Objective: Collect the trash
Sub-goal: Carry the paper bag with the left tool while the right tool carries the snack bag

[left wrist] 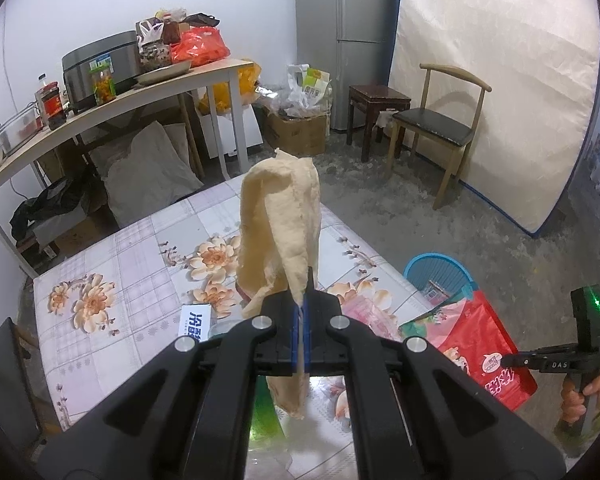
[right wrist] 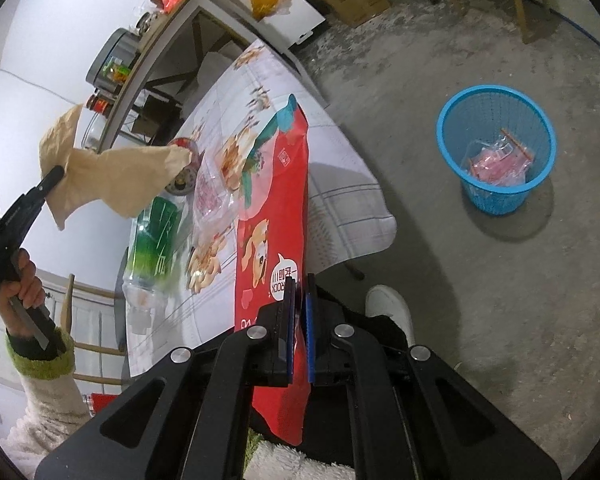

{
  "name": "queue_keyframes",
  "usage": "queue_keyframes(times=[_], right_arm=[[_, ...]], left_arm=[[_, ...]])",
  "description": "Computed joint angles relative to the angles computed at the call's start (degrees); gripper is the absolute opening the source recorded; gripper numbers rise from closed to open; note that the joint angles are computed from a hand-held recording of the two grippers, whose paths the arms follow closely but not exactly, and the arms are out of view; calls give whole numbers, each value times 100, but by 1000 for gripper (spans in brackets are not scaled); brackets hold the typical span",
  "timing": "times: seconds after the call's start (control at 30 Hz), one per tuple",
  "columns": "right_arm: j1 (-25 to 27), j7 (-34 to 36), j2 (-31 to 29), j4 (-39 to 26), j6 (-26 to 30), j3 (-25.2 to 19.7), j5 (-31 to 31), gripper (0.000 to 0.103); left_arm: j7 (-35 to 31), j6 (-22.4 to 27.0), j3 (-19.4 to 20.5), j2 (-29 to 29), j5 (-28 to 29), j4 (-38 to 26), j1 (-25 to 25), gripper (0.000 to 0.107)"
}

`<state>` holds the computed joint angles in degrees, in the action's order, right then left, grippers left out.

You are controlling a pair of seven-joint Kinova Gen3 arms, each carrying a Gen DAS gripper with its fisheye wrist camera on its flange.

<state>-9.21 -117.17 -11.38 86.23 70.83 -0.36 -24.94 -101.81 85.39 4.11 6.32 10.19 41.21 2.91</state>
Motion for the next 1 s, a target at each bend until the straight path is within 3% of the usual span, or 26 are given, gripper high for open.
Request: queue_keyframes(times=[0.33, 1.0], right_arm=[[68, -121, -15, -150, 58, 18, 211, 5], [49, 90, -164, -439, -234, 180, -144, 3]], left_arm=[[57, -155, 6, -92, 26, 225, 41, 0], [15, -160, -3, -63, 197, 172, -44, 0]])
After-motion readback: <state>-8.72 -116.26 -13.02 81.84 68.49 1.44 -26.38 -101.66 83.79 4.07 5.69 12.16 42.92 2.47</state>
